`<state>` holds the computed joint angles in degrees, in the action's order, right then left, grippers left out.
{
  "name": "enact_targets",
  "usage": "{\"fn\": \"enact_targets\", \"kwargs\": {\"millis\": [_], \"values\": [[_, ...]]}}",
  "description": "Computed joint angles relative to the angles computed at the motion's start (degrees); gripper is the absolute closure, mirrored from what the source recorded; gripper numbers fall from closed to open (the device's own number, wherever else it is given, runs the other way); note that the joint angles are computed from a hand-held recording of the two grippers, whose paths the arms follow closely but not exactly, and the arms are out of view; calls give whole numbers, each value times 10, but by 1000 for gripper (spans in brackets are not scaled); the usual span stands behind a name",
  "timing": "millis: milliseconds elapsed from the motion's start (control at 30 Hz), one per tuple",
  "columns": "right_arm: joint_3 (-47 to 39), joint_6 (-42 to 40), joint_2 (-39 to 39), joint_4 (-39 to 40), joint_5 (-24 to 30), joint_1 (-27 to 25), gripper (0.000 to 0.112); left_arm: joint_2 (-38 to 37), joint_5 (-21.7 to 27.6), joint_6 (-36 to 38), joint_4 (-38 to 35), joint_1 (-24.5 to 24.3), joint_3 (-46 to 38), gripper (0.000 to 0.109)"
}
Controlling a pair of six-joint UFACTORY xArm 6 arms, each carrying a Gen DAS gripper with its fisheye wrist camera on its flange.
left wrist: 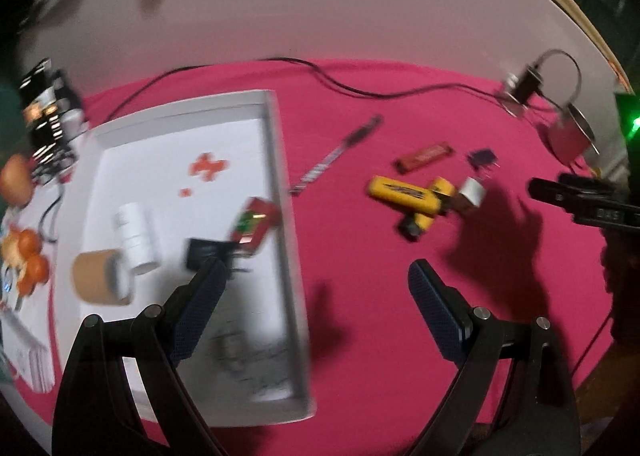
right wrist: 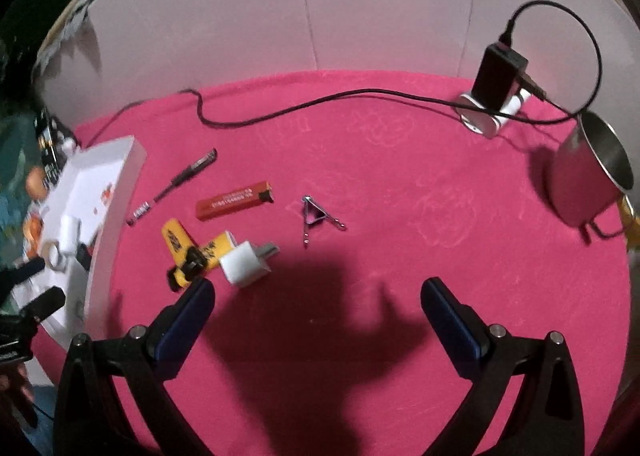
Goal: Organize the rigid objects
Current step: 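Withdraw both open tools from the tray toward the remaining items, then grasp the blue binder clip with the right tool while the left tool grasps the yellow lighter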
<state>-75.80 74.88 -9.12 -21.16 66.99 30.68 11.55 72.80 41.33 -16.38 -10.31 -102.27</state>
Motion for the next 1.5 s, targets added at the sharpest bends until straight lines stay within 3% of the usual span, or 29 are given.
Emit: {"fn": "enact_targets", "kwargs": {"millis": [100, 167, 233, 500, 700, 967, 1100, 1267, 1333, 1500], "values": [[17, -38, -3, 23, -18, -18, 18, 23, 38, -7, 0, -16, -28, 16], [27, -69, -4, 45, -32, -35, 34, 35, 55, -9, 2, -30, -39, 16], [32, -93, -1, 61, -45, -48, 39, 38, 60, -9, 4, -41, -38, 16], [33, -123, 23, 81, -87, -82, 40, 120, 105, -90, 5, -64, -142, 16], [10, -180, 63, 89, -102, -97, 43, 149, 83, -79, 34, -91, -167, 16], [-11, -237, 91, 97, -99, -99, 70, 146, 57, -33, 60, -114, -135, 16], [1, -243, 83, 101, -108, -102, 78, 142, 45, -12, 65, -126, -123, 16], [18, -245, 72, 110, -123, -108, 86, 168, 61, -7, 77, -132, -146, 16], [18, -246, 69, 111, -119, -107, 90, 170, 64, -1, 76, -129, -144, 26], [36, -236, 45, 116, -117, -109, 93, 170, 76, 2, 51, -119, -149, 26]]}}
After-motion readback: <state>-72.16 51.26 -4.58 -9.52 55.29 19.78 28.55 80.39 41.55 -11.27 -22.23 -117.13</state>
